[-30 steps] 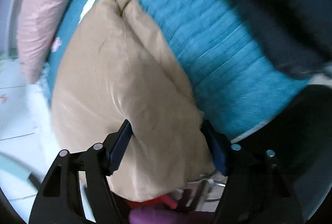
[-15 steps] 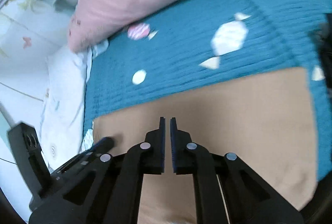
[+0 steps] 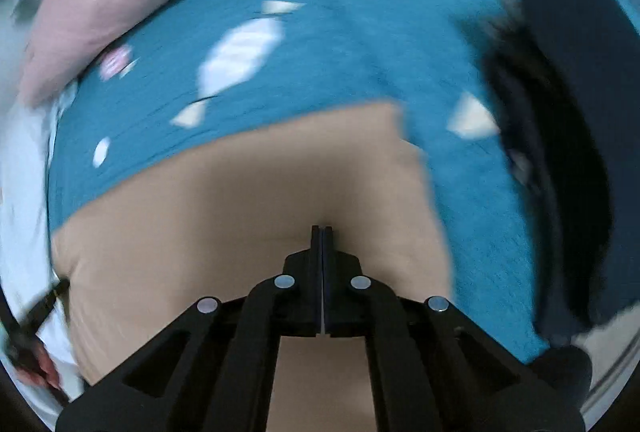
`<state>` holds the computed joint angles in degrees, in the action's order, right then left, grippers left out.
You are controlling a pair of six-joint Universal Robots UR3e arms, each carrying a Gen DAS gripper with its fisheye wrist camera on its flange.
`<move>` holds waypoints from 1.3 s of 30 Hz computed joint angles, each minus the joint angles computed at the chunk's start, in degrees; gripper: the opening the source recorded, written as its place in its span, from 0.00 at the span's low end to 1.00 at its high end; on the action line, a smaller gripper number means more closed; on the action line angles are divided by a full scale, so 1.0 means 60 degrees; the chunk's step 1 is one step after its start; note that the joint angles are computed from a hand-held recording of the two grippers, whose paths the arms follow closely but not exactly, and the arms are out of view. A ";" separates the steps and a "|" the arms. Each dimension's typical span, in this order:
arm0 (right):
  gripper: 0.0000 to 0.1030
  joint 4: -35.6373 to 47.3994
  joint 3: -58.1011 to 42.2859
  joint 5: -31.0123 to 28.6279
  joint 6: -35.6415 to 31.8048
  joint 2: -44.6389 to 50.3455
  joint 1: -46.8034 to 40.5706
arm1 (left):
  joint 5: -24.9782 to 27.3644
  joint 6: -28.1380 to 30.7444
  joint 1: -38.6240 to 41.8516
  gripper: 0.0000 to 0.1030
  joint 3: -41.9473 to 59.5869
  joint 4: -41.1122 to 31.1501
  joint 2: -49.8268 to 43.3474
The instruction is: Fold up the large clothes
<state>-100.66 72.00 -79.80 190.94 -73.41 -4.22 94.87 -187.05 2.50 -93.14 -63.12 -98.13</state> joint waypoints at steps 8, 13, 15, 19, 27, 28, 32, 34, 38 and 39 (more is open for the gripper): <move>0.05 0.0016 0.1159 0.1279 -0.0135 -0.2055 0.1236 | -0.1350 -0.0947 -0.0976 0.01 -0.0926 0.0112 0.1922; 0.02 -0.1055 0.1469 0.1792 0.0507 -0.1217 0.2794 | -0.1684 -0.1708 -0.2226 0.01 -0.1224 0.0800 0.1244; 0.00 -0.0950 0.1630 0.1160 0.0715 -0.1096 0.3076 | -0.1368 -0.1799 -0.2398 0.00 -0.1583 0.0865 0.1231; 0.00 -0.0859 0.3472 0.0977 0.0016 -0.2498 0.1636 | -0.1338 -0.0880 -0.1393 0.02 -0.3688 0.0824 0.3014; 0.00 0.0451 0.4883 0.0172 -0.1203 -0.5211 -0.1210 | -0.1556 -0.0196 0.0468 0.02 -0.4272 -0.0900 0.5219; 0.04 0.0604 0.4846 0.0041 -0.1057 -0.5496 -0.1209 | -0.1507 -0.0449 0.0242 0.03 -0.4036 -0.1021 0.5242; 0.06 0.0971 0.4810 0.0666 -0.0757 -0.6161 -0.0163 | -0.2237 -0.0543 -0.0048 0.03 -0.4010 -0.0917 0.5309; 0.06 0.0849 0.4970 0.0937 -0.0310 -0.6029 0.0643 | -0.2408 -0.0653 -0.0289 0.03 -0.4220 -0.0761 0.5178; 0.05 0.0080 0.5453 0.0669 0.1046 -0.5092 0.2089 | -0.2727 -0.0820 -0.0468 0.03 -0.5048 -0.0278 0.4749; 0.00 -0.0044 0.5756 0.0530 0.1238 -0.5023 0.2212 | -0.2551 -0.0866 -0.0556 0.03 -0.5209 -0.0155 0.4698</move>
<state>-100.92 106.54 -76.62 198.36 -103.55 9.05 79.57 -192.25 -0.84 -124.39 -64.06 -69.94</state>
